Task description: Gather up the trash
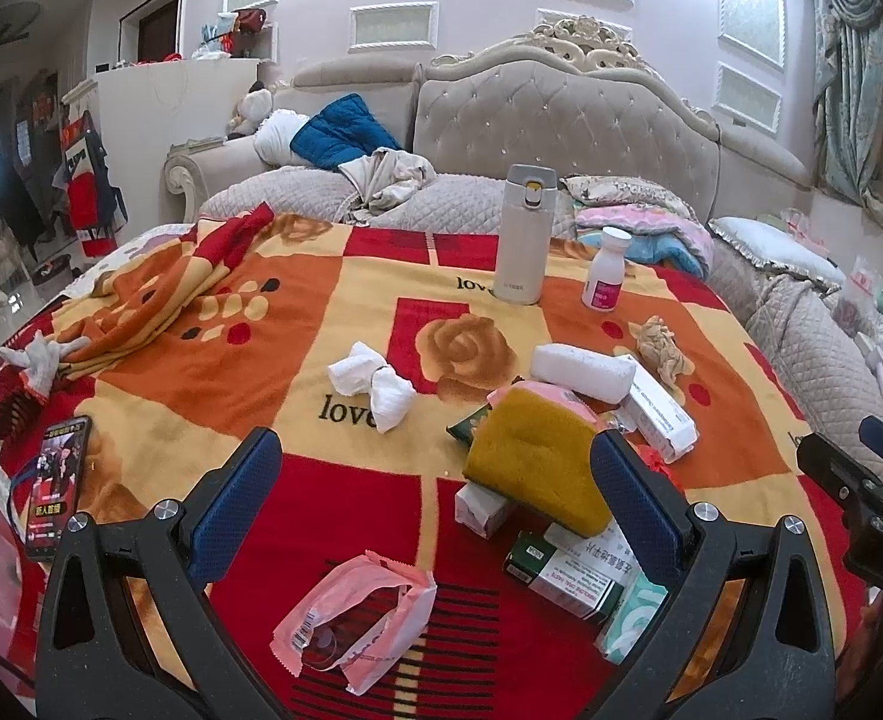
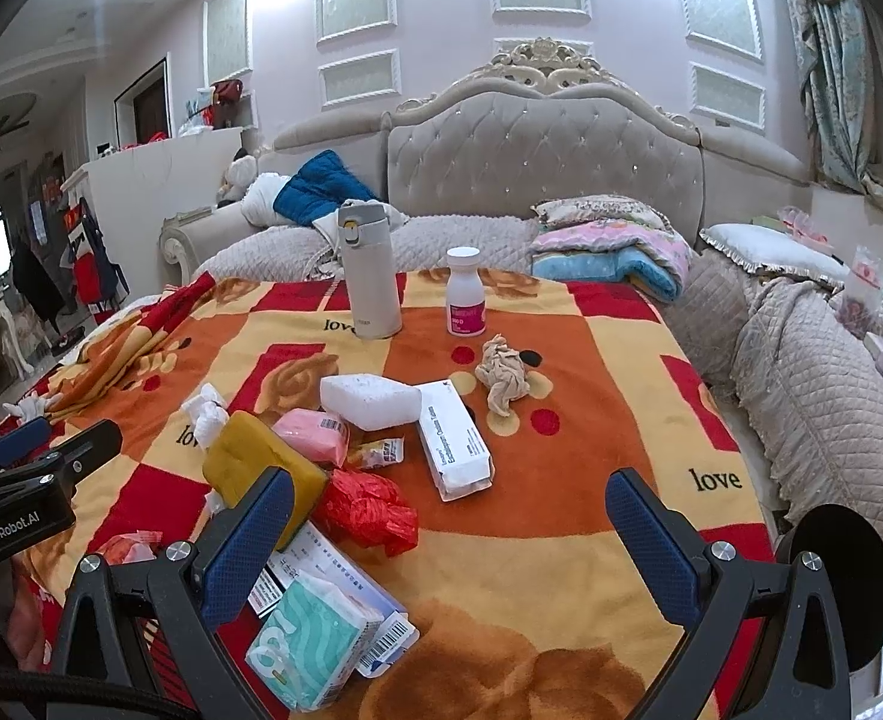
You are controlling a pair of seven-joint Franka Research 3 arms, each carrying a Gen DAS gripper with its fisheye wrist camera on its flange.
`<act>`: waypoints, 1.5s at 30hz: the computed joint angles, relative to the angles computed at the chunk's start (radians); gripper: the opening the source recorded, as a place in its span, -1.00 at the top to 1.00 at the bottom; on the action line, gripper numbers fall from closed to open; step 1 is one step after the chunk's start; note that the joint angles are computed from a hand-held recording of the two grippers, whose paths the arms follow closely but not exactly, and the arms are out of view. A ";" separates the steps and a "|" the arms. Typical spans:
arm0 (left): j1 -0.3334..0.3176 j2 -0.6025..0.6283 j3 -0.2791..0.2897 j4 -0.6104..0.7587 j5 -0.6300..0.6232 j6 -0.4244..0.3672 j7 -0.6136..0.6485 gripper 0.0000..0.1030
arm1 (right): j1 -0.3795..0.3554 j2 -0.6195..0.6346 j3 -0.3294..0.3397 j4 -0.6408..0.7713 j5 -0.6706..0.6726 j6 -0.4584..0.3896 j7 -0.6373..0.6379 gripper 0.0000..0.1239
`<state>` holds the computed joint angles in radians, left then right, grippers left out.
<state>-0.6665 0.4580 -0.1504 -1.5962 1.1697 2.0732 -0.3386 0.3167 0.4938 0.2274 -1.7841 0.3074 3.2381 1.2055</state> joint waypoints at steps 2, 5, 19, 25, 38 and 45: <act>0.000 0.005 0.000 0.003 -0.003 -0.002 0.003 -0.99 | -0.004 0.004 0.004 0.006 0.000 -0.011 0.000 -0.66; 0.003 0.007 0.002 0.001 -0.006 0.007 0.001 -0.99 | 0.002 0.008 -0.004 0.013 0.002 -0.024 0.002 -0.66; 0.012 0.021 0.007 0.006 -0.028 0.037 0.009 -0.99 | 0.031 0.029 -0.044 0.046 0.010 -0.074 0.010 -0.66; 0.012 0.025 0.011 0.007 -0.035 0.044 0.010 -0.99 | 0.037 0.037 -0.052 0.056 0.008 -0.082 0.012 -0.66; 0.024 0.024 0.016 -0.002 -0.046 0.082 0.014 -0.99 | 0.056 0.053 -0.077 0.072 -0.006 -0.099 0.019 -0.66; 0.037 0.011 0.016 -0.029 -0.056 0.098 0.012 -0.99 | 0.064 0.063 -0.092 0.084 -0.014 -0.115 0.029 -0.66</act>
<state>-0.6299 0.4687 -0.1343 -1.6249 1.1141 2.1710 -0.3264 0.3805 0.5569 0.1357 -1.6999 0.2933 3.1231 1.2348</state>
